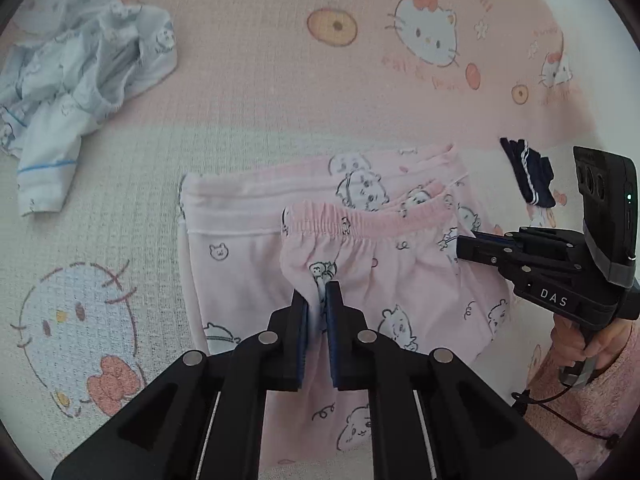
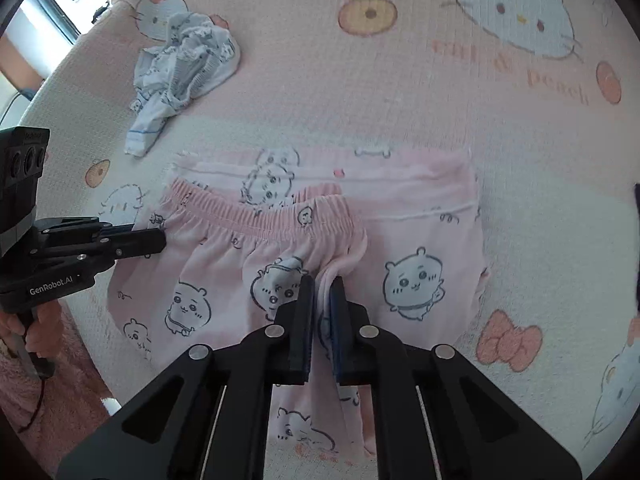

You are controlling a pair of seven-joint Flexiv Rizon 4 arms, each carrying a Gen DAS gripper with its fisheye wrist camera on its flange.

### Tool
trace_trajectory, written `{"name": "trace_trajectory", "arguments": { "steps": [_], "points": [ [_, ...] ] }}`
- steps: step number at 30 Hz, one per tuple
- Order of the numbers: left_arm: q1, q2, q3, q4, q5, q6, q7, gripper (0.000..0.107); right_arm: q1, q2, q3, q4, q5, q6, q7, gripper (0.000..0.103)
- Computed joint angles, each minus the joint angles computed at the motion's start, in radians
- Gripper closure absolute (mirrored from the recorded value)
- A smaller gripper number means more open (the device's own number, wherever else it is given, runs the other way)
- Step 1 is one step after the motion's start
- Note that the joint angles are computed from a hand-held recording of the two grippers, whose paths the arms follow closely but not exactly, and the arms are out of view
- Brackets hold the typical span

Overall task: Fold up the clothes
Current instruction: 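Open both grippers to release the folded pajamas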

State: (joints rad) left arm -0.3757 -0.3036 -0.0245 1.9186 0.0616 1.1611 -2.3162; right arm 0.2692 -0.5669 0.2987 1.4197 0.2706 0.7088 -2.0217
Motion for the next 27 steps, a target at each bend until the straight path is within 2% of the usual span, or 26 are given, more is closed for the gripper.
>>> {"name": "trace_trajectory", "arguments": {
  "steps": [3, 7, 9, 10, 11, 12, 13, 15, 16, 17, 19, 21, 24, 26, 27],
  "points": [
    [-0.015, 0.006, 0.038, -0.028, 0.069, 0.006, -0.046, 0.098, 0.000, 0.012, 0.004, -0.003, 0.011, 0.065, -0.017, 0.097],
    [0.004, -0.016, 0.061, -0.050, 0.107, 0.013, -0.077, 0.098, 0.035, -0.029, -0.017, -0.052, -0.024, 0.112, 0.037, 0.097],
    [0.065, -0.047, 0.007, -0.024, 0.005, 0.023, 0.000, 0.096, 0.061, -0.060, -0.032, -0.070, -0.060, 0.124, 0.080, 0.097],
    [0.077, -0.073, -0.005, -0.037, -0.038, -0.020, 0.014, 0.092, 0.074, -0.090, -0.044, -0.104, -0.091, 0.062, 0.119, 0.094],
    [0.084, -0.085, -0.009, -0.037, -0.075, -0.048, 0.026, 0.083, 0.086, -0.124, -0.055, -0.145, -0.120, -0.009, 0.155, 0.090],
    [0.064, -0.076, 0.017, -0.037, -0.050, -0.038, -0.013, 0.083, 0.093, -0.143, -0.067, -0.166, -0.127, -0.049, 0.200, 0.090],
    [0.037, -0.065, 0.049, -0.039, -0.013, -0.026, -0.060, 0.080, 0.072, -0.133, -0.048, -0.163, -0.107, -0.036, 0.201, 0.090],
    [-0.067, -0.022, 0.160, -0.093, 0.192, -0.077, -0.223, 0.070, 0.041, -0.096, -0.026, -0.122, -0.060, 0.046, 0.205, 0.089],
    [-0.103, 0.002, 0.187, -0.114, 0.284, -0.107, -0.291, 0.058, 0.031, -0.065, -0.020, -0.083, -0.048, 0.097, 0.199, 0.083],
    [-0.112, 0.022, 0.181, -0.114, 0.317, -0.121, -0.307, 0.050, 0.020, -0.034, -0.015, -0.046, -0.036, 0.147, 0.193, 0.075],
    [-0.105, 0.055, 0.143, -0.095, 0.325, -0.130, -0.292, 0.049, 0.006, 0.013, -0.013, 0.008, -0.050, 0.156, 0.177, 0.068],
    [-0.084, 0.061, 0.088, -0.063, 0.285, -0.123, -0.267, 0.049, 0.012, 0.051, -0.030, 0.068, -0.104, 0.121, 0.161, 0.068],
    [-0.052, 0.028, 0.008, -0.049, 0.201, -0.146, -0.199, 0.049, 0.017, 0.110, -0.043, 0.193, -0.166, 0.152, 0.113, 0.068],
    [-0.045, 0.004, -0.019, -0.052, 0.139, -0.184, -0.185, 0.051, 0.006, 0.131, -0.036, 0.245, -0.160, 0.164, 0.095, 0.068],
    [-0.035, 0.003, -0.028, -0.024, 0.087, -0.155, -0.201, 0.055, -0.002, 0.129, -0.031, 0.250, -0.143, 0.160, 0.091, 0.068]
  ]
}}
